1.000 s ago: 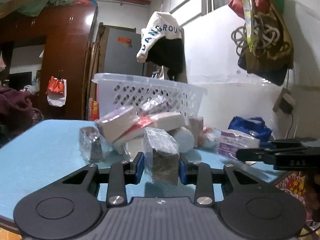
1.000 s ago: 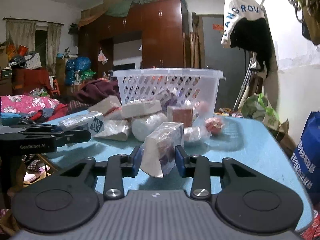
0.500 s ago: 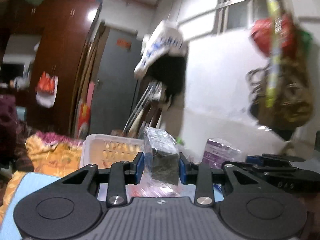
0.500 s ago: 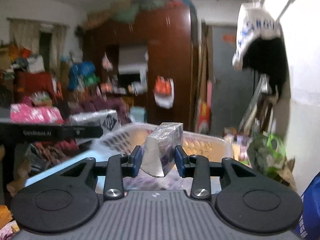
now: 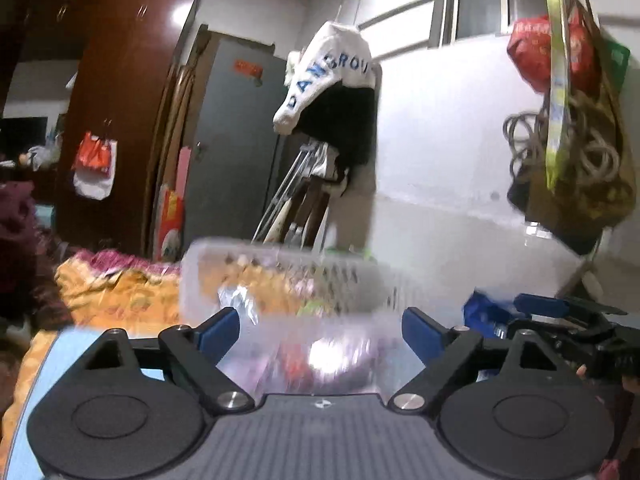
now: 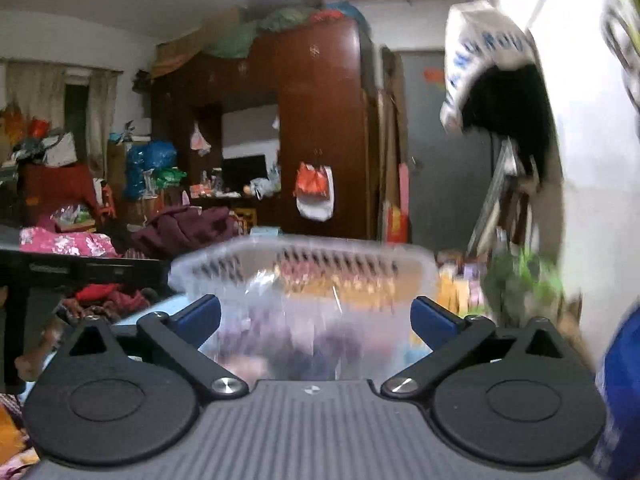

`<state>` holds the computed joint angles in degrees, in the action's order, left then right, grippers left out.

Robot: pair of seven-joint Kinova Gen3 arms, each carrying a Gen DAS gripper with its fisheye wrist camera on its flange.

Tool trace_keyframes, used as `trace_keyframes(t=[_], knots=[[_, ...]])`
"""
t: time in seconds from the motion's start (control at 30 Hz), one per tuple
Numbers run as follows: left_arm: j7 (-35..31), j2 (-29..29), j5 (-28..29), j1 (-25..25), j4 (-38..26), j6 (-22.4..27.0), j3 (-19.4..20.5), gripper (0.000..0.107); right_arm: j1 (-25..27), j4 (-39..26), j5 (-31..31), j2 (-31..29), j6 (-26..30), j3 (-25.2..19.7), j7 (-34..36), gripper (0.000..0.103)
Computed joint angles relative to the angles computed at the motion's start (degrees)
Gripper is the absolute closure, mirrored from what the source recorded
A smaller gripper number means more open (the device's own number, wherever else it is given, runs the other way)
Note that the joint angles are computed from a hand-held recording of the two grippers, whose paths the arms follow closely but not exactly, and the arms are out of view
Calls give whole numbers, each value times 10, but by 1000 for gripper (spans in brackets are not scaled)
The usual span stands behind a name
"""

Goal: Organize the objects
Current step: 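Grasp a purple-white box with the left tool while the right grasps a clear wrapped bag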

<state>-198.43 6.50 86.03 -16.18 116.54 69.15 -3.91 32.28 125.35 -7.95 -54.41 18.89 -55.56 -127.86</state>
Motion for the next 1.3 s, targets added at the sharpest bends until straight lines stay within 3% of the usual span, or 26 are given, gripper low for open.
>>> trace_keyframes(t=[0.13,0.2,0.37,0.5,0.57,0.63,0.8,1.0,1.13,1.3], knots=[[-63,12,-31,-20,28,0,-14,17,-20,18,-5,43,42,-31,7,6],[-78,23,-36,-23,28,-9,-13,17,-13,21,-7,62,44,-44,9,16],[-65,52,-64,-28,2,-20,0,19,-6,24,-2,100,29,-70,15,21],[-51,53,-80,-22,-6,-39,10,21,-20,27,-6,114,40,-61,12,39],[-48,54,-85,-24,-9,-34,13,25,-38,39,-8,128,28,-47,7,47],[-52,51,-82,-23,-4,-38,15,41,-47,45,-7,129,19,-41,-3,47],[-100,43,-61,-26,24,-34,11,41,-43,53,4,93,10,-53,-21,49],[-162,64,-17,-58,52,46,-3,41,-54,103,-25,47,-60,-35,-53,50],[-148,81,-13,-70,44,77,-8,41,-41,105,-29,16,-65,-45,-64,51],[-124,87,-20,-73,33,79,-4,41,-25,104,-33,-26,-60,-57,-66,52]])
